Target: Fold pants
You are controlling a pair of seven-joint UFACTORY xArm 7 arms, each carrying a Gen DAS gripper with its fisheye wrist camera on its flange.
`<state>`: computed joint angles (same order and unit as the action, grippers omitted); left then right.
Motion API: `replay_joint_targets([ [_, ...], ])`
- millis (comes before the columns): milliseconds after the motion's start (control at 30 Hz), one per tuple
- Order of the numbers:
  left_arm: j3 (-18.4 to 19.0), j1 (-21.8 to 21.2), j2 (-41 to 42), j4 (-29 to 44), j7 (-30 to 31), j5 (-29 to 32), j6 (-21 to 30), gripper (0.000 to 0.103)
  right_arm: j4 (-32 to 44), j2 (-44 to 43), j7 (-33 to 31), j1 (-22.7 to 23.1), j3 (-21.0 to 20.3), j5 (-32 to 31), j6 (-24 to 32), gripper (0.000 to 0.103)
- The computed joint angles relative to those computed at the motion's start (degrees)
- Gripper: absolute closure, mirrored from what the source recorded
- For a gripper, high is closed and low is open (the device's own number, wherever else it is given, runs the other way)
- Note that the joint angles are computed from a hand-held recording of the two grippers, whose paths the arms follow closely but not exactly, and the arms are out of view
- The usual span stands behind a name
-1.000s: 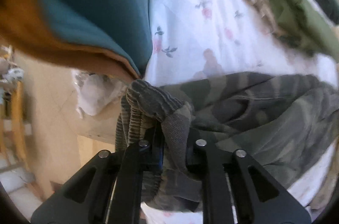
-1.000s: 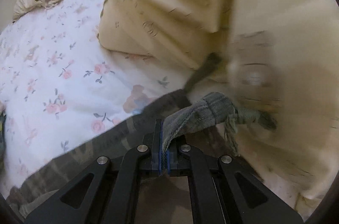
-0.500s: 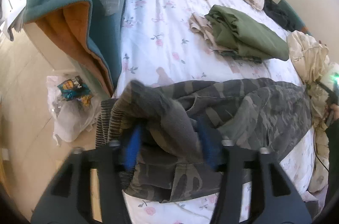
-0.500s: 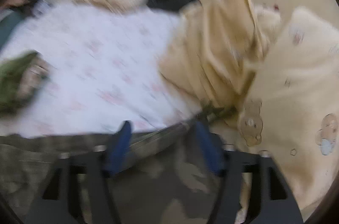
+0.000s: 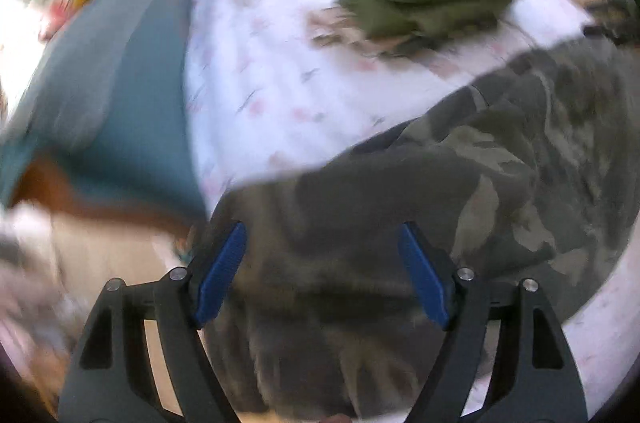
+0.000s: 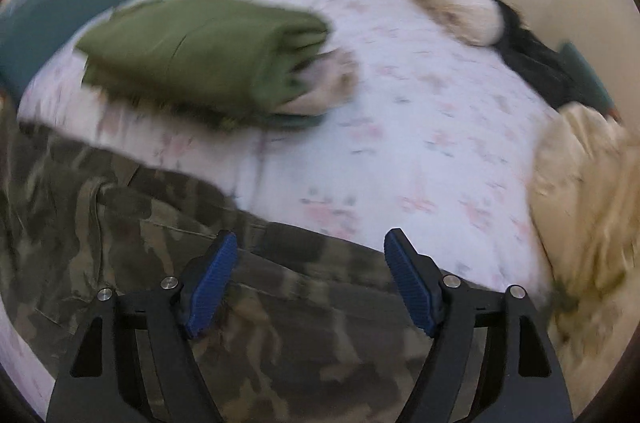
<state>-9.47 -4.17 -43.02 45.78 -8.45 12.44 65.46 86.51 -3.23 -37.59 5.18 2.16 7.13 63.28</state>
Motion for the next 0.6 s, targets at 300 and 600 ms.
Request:
replay_joint_targets([
  [300, 4.32, -3.83, 14.55, 3.7, 10.4, -7.1, -3.24, 0.094, -5.07, 1.32, -8.26, 2.76, 1.9, -2.15, 5.79, 0.082],
  [600, 5.91, -0.13, 8.69, 1.8, 8.19, -10.17, -11.79, 0.101, -5.49, -2.23, -10.57, 1.53, -0.12, 6.85, -0.94, 0.088],
])
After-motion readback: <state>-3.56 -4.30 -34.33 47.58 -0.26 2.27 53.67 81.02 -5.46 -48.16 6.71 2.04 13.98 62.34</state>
